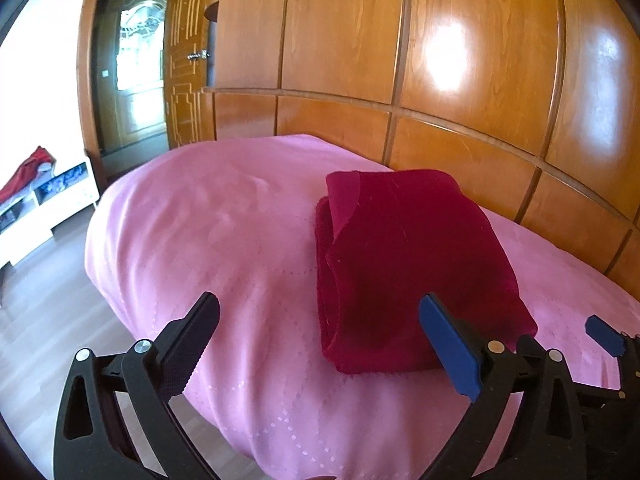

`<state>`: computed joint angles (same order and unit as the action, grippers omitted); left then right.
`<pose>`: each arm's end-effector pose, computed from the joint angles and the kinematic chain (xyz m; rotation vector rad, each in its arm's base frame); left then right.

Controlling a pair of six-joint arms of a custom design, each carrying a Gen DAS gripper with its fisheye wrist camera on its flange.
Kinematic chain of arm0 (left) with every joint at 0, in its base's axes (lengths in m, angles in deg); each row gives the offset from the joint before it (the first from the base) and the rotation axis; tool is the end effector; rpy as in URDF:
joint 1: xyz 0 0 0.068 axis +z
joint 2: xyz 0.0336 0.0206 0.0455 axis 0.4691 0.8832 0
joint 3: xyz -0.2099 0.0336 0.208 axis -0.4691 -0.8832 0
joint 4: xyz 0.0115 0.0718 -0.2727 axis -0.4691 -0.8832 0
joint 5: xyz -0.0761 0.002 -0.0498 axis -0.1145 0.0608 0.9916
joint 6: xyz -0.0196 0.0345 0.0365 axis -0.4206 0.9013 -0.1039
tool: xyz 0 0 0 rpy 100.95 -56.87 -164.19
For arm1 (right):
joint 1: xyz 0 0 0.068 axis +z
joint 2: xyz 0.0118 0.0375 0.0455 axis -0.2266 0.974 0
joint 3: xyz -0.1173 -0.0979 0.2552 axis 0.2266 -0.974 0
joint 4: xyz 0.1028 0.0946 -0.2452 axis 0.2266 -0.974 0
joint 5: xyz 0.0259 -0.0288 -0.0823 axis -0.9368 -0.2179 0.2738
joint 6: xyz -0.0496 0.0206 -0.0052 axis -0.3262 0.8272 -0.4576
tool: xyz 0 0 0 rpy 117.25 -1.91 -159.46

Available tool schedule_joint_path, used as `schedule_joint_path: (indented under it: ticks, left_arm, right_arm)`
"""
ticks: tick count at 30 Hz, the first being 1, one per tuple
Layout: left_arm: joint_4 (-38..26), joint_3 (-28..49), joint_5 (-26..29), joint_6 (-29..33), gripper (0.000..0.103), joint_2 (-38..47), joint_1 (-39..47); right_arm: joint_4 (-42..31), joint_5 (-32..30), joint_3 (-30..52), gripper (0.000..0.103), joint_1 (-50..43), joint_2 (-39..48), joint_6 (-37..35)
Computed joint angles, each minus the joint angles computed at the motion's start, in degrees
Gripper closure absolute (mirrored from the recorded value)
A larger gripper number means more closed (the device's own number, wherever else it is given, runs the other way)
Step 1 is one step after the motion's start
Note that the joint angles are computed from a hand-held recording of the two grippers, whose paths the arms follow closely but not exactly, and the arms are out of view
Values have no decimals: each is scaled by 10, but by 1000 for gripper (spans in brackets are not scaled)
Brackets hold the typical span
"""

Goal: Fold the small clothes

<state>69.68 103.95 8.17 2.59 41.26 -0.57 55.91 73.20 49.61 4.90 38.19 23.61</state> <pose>0.2874 -0.1369 0.1886 -0.1997 2.1640 0.0340 0.3098 0.0931 0.1142 -0.0887 2.2260 0.0189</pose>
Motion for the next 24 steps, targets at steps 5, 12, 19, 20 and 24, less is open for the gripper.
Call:
schedule_joint_path:
  ticks: [5, 12, 19, 20, 24]
  left_arm:
    - [-6, 2, -11, -2, 4, -1, -1]
    - [-7, 0, -4, -5, 4, -8, 12]
    - [-3, -2, 2, 4, 4, -9, 16]
    - [-3, -3, 4, 5, 4, -9, 17]
    - [-5, -5, 2, 4, 4, -11, 14]
  right_arm:
    - [-4, -3, -4, 2, 8, -16, -5]
    - [-7, 5, -7, 2, 17, -33, -5]
    - [-8, 6, -9, 2, 16, -39, 0]
    - [-8, 3, -8, 2, 13, -38, -2]
    - [-7, 2, -9, 2, 14, -38, -1]
